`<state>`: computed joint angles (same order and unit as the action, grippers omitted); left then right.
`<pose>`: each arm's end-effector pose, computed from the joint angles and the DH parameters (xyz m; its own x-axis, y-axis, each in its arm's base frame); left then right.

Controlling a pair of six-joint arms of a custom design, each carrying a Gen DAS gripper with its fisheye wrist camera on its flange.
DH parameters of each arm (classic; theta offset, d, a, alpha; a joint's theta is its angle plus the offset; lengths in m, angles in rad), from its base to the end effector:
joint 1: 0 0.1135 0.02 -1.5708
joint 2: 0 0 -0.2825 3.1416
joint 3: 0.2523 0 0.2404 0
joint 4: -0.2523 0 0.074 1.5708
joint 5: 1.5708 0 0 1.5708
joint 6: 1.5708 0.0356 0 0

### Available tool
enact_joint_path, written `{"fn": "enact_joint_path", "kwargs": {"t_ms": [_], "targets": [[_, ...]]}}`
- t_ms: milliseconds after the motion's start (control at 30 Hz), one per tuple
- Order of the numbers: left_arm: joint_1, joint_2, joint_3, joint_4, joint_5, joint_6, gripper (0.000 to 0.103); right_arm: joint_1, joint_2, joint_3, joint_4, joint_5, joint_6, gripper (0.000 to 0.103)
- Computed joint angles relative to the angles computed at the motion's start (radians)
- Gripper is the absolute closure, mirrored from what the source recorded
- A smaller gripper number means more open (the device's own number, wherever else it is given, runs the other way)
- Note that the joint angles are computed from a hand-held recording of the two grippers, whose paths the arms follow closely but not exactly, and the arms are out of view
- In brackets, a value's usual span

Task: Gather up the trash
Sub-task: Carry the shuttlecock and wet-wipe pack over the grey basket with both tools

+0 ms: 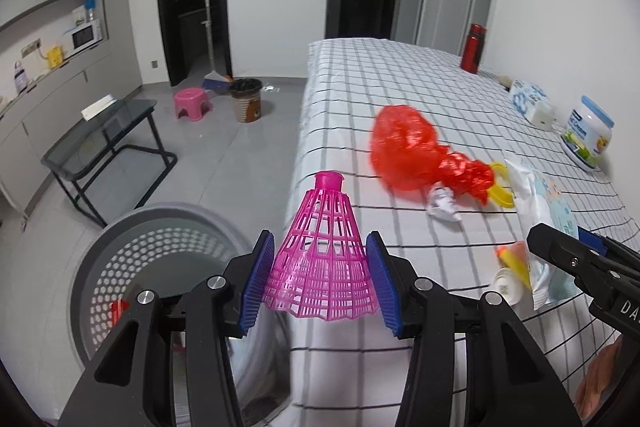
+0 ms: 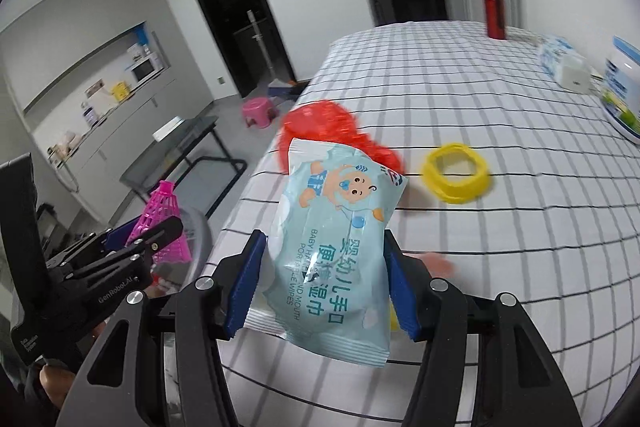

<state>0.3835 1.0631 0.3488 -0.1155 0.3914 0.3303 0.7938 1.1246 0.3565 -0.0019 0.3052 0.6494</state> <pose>0.1628 0.0510 0.1743 -0.6819 0.0481 -0.7298 0.1206 0.9916 -0.0473 0.1371 0.1242 0.1746 -0.7085 0.1021 -0.6983 -0.1260 0.9553 0.2675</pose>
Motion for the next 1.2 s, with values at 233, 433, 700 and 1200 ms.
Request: {"fn": "enact_joint_path", "kwargs": {"t_ms": [233,433,700,1200], "targets": [[0.211,0.116,0.012,0.034,0.071,0.139,0.056,0.108,0.254,0.111,0.114,-0.017,0.001,0.047],[0.370,0.253,0.043,0.074,0.109,0.243,0.056,0.186,0.455,0.253,0.147,-0.040,-0.010,0.047],[0.537,0.424,0.117,0.107,0.130,0.314,0.056,0.241,0.656,0.442,0.115,-0.096,-0.025,0.047],[0.664,0.622,0.234,0.105,0.120,0.376,0.056,0.276,0.880,0.705,0.028,-0.182,-0.058,0.047]]}}
